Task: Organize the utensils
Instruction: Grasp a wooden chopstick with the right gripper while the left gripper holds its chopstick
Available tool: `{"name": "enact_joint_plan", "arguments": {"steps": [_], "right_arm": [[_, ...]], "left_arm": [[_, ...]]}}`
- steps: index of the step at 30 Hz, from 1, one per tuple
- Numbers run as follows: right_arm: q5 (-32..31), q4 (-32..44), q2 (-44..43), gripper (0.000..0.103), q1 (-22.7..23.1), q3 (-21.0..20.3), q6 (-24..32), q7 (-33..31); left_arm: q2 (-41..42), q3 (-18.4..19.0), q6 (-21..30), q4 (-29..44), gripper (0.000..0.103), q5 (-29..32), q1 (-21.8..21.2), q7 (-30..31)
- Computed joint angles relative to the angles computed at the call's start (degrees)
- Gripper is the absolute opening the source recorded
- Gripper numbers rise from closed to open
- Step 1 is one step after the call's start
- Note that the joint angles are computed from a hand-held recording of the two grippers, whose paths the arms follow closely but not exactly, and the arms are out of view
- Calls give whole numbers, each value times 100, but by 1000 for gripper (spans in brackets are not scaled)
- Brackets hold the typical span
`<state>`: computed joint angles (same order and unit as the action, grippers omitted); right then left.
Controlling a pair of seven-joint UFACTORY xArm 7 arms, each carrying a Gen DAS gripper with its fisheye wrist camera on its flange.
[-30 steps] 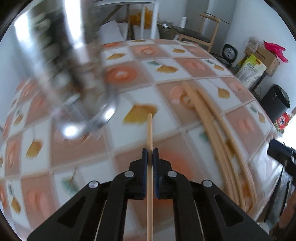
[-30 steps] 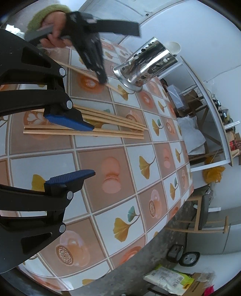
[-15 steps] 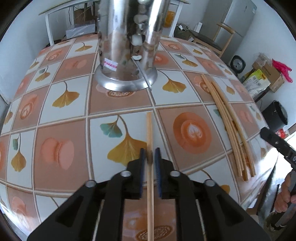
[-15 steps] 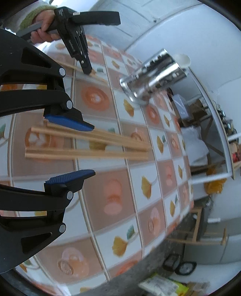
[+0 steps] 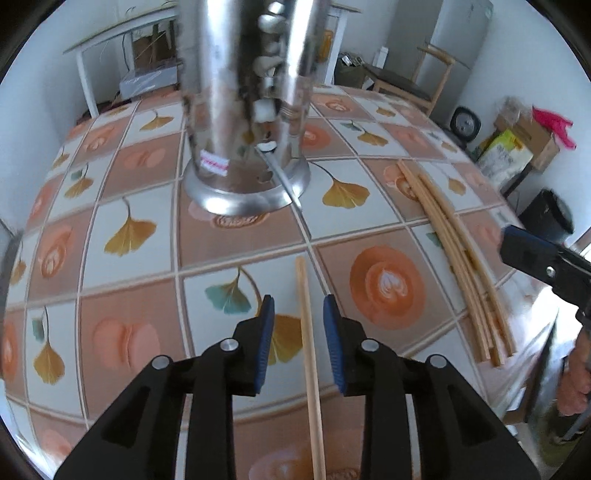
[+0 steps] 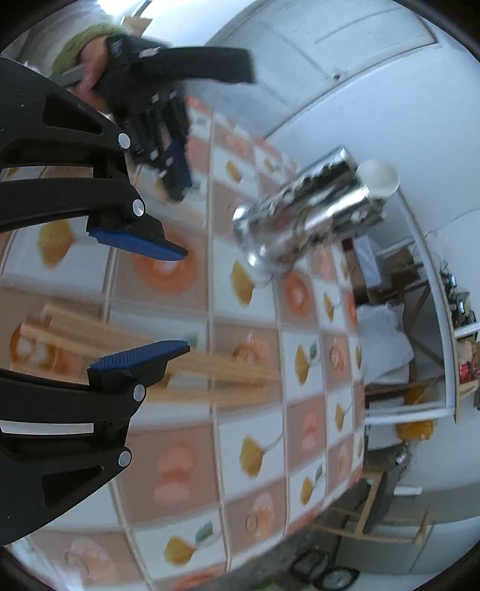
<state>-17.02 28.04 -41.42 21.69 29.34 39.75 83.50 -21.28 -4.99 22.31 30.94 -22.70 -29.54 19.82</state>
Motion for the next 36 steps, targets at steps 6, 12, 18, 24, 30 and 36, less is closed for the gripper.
{"name": "enact_joint_plan", "arguments": {"steps": [6, 12, 18, 24, 30, 36], "right_arm": [[413, -370, -617, 44, 351, -213, 907, -39], [510, -559, -864, 42, 316, -341, 1188, -141], [432, -613, -794, 32, 182, -460, 957, -385], [402, -574, -474, 27, -14, -721, 651, -902], [383, -491, -41, 27, -229, -836, 345, -1289], [409, -462, 194, 20, -319, -929, 218, -1492]], "left_arm": [[262, -530, -359, 30, 26, 971, 400, -830], [282, -531, -462, 1, 26, 1432, 405, -1194], [232, -551, -507, -56, 16, 1695, 422, -1452], [203, -383, -529, -97, 7, 1657, 334, -1410], [186, -337, -582, -145, 6, 1596, 309, -1349], [154, -318, -560, -162, 6, 1557, 314, -1318]]}}
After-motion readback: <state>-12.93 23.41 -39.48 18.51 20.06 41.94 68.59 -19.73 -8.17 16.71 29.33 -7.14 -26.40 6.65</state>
